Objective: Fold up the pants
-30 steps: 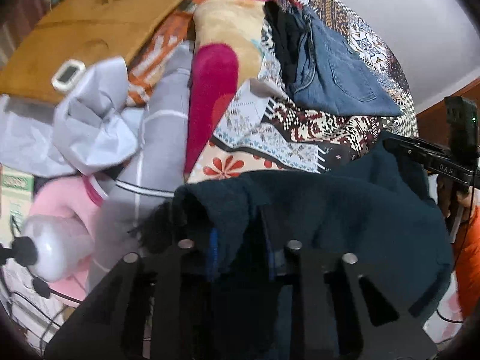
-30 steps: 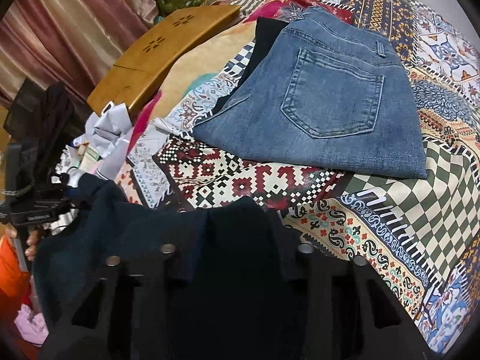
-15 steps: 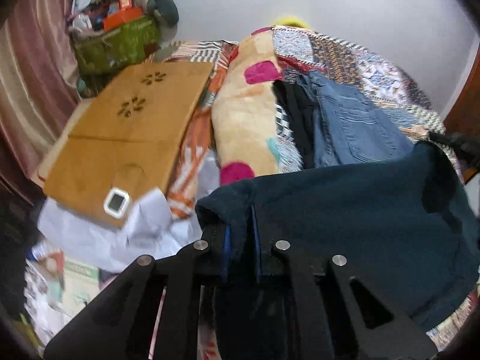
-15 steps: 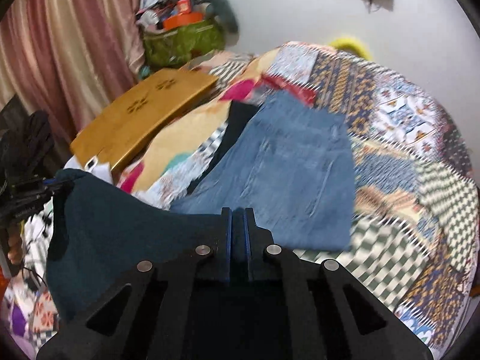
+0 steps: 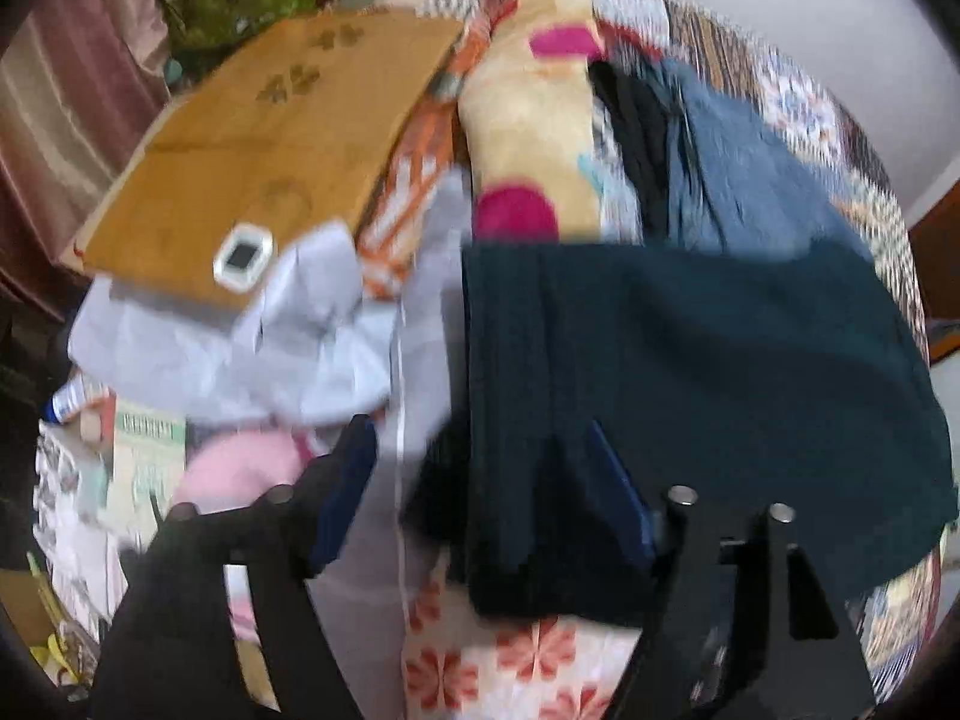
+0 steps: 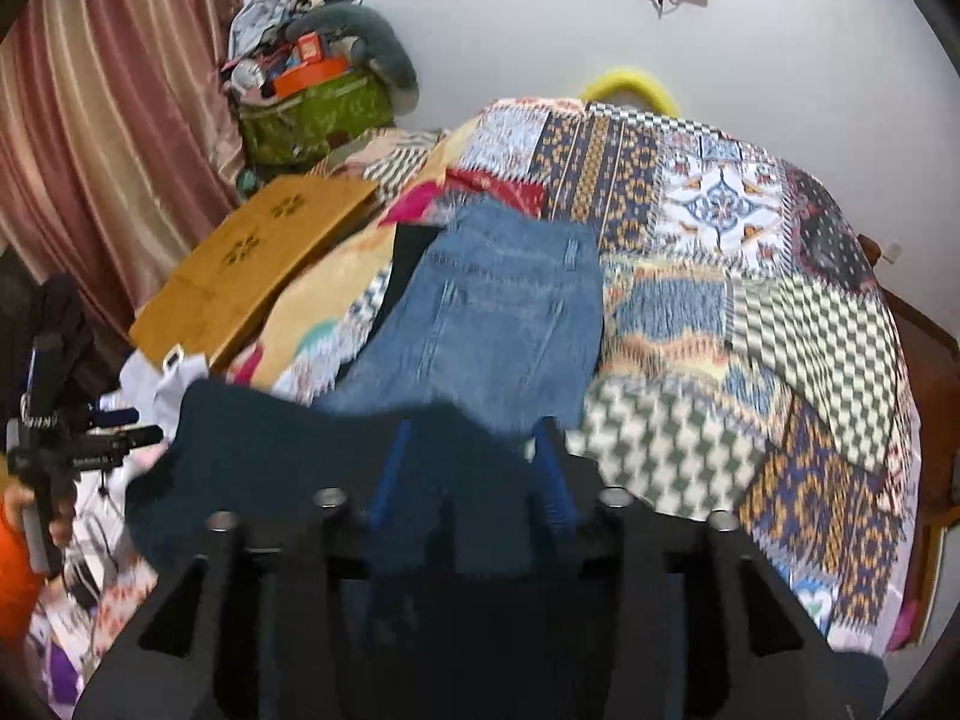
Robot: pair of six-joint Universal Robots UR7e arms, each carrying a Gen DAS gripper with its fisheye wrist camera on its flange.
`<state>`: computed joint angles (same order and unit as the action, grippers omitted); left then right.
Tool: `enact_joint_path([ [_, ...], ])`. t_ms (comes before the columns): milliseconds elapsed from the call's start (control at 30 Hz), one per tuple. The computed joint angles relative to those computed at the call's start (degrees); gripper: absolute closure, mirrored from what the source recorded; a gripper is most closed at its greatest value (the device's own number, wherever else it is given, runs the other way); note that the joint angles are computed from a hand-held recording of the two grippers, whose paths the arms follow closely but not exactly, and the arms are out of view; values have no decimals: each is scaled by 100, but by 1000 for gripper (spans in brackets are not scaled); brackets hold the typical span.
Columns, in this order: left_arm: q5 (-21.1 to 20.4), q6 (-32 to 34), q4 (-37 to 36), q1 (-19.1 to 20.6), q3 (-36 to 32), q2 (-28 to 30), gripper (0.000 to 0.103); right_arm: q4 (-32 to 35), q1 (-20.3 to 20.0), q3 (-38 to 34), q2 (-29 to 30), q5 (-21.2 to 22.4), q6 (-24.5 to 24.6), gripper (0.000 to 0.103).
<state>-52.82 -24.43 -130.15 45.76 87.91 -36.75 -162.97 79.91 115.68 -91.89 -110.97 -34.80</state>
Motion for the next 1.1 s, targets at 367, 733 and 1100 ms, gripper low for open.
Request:
enact_joint_path([
  [367,-510,8,-658,-237,845,-255,66,281,-13,1043,-857,-75,187,54],
  [733,188,221,-1356,-279,1288,-602,66,-178,146,1415,-1093,-111,428,48],
  [1100,534,-45,-743,-384,1479,-623,37,174,-718,1996,-1573,69,534,39],
])
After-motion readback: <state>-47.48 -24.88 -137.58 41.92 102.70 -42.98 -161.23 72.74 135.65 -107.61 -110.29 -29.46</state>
